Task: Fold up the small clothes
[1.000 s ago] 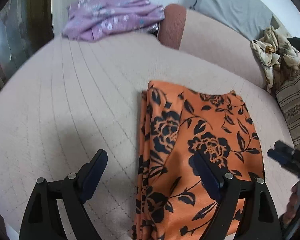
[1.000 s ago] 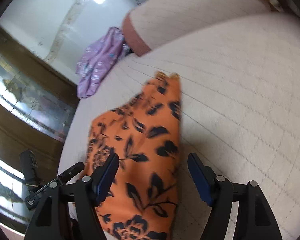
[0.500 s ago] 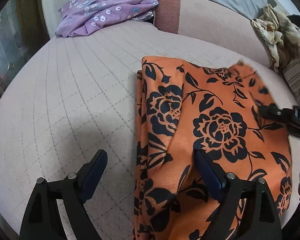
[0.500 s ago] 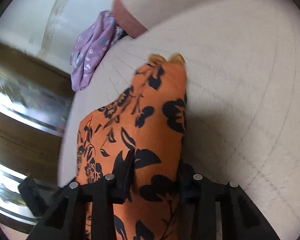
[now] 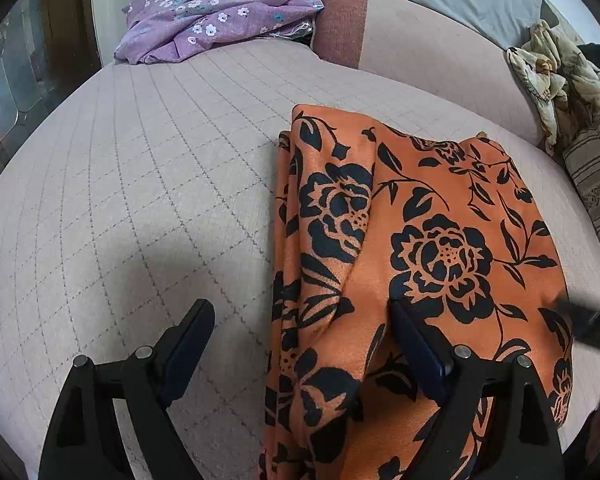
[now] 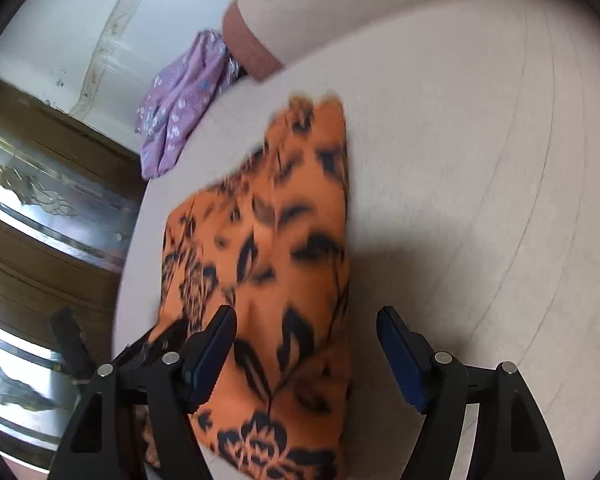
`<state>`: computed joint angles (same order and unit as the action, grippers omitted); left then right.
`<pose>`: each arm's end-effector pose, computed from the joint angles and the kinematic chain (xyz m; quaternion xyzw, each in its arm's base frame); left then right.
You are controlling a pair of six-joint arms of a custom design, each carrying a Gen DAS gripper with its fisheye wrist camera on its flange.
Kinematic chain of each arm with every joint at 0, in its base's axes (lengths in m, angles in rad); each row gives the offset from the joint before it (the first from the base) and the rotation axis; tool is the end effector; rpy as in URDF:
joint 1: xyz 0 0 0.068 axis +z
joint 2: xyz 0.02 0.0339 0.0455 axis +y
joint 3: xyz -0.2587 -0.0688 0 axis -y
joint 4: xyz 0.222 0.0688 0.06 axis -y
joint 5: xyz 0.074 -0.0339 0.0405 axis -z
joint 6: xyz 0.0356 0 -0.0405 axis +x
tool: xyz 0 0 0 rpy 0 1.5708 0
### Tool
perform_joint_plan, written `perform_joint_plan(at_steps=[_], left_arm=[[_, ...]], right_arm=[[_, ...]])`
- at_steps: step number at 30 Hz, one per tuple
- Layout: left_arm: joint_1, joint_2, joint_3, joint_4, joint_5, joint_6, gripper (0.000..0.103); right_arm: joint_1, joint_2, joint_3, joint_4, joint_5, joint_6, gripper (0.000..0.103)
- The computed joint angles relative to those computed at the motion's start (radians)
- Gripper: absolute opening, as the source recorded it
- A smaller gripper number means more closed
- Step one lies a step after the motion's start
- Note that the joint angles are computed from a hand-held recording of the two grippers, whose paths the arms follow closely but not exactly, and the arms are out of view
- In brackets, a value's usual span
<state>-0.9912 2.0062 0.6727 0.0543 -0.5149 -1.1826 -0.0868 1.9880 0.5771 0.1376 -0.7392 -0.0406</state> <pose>0.1624 -0.2161 0.0458 -0.1282 0.9489 -0.0072 0.2884 0.2500 0.0023 0.0445 -0.0322 0.9232 0.3477 0.1607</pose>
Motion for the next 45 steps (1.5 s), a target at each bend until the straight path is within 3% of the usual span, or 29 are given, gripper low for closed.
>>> perform_joint_plan(at_steps=[1,4,7,8,9,12,17,19,21,25,26,28,29,32,38,40,41,43,44,45], left_arm=[[0.005,-0.003,-0.008,0.009,0.006,0.002,0.091],[0.002,-0.006,-0.022,0.034,0.008,-0.009,0.091],[0.002,-0.002,-0.018,0.032,0.009,-0.01,0.091],[-0.001,-0.002,-0.013,0.024,0.003,-0.011,0.091],[-0.005,-0.003,-0.011,0.018,-0.004,-0.011,0.091],[-0.01,-0.008,-0.016,0.022,-0.002,-0.02,0.091],[-0.063,-0.089,-0.007,-0.082,-0.058,-0.049,0.09],[-0.076,-0.167,-0.06,-0.029,-0.073,-0.044,0.09],[-0.052,-0.198,-0.125,0.092,-0.036,-0.026,0.091],[0.078,-0.031,-0.086,0.174,0.165,0.017,0.091],[0.06,-0.032,-0.083,0.176,0.124,0.015,0.089],[0.055,-0.054,-0.074,0.184,0.154,0.075,0.056],[0.053,-0.057,-0.075,0.2,0.17,0.085,0.049],[0.045,-0.064,-0.076,0.2,0.16,0.065,0.042],[-0.033,-0.148,0.06,-0.008,0.04,0.042,0.027],[-0.051,-0.133,0.149,-0.055,-0.005,0.052,0.028],[-0.054,-0.101,0.201,-0.064,-0.018,0.049,0.034],[-0.04,0.006,0.334,-0.12,0.007,0.074,0.056],[-0.025,0.062,0.41,-0.199,0.03,0.084,0.069],[-0.023,0.121,0.486,-0.279,0.052,0.083,0.069]], right_arm=[[0.045,0.037,0.021,-0.038,0.017,-0.03,0.049],[0.135,-0.066,-0.06,0.038,0.135,0.006,0.045],[0.206,-0.152,-0.098,0.056,0.264,-0.014,0.048],[0.183,-0.109,-0.08,0.05,0.245,-0.018,0.056],[0.151,-0.075,-0.062,0.039,0.219,-0.013,0.073],[0.037,-0.05,-0.065,0.031,0.091,-0.011,0.074],[-0.09,-0.126,-0.094,-0.039,0.006,-0.114,0.074],[-0.133,-0.128,-0.075,-0.081,-0.041,-0.153,0.075],[-0.118,-0.106,-0.056,-0.061,-0.067,-0.13,0.075],[-0.06,-0.001,0.009,0.007,-0.083,-0.065,0.075],[-0.031,0.064,0.059,0.009,-0.083,-0.041,0.075],[0.04,0.157,0.139,-0.018,-0.064,-0.023,0.073],[0.079,0.156,0.135,0.016,-0.033,-0.025,0.058],[0.147,0.06,0.101,0.021,0.067,-0.057,0.042],[0.085,-0.099,0.079,-0.061,0.048,-0.156,0.036],[0.006,-0.142,0.101,-0.126,0.01,-0.205,0.036],[-0.039,-0.147,0.122,-0.16,-0.008,-0.234,0.036],[-0.114,-0.114,0.163,-0.176,-0.01,-0.257,0.037],[-0.151,-0.059,0.196,-0.163,0.007,-0.251,0.04],[-0.174,0.001,0.236,-0.175,0.03,-0.25,0.052]])
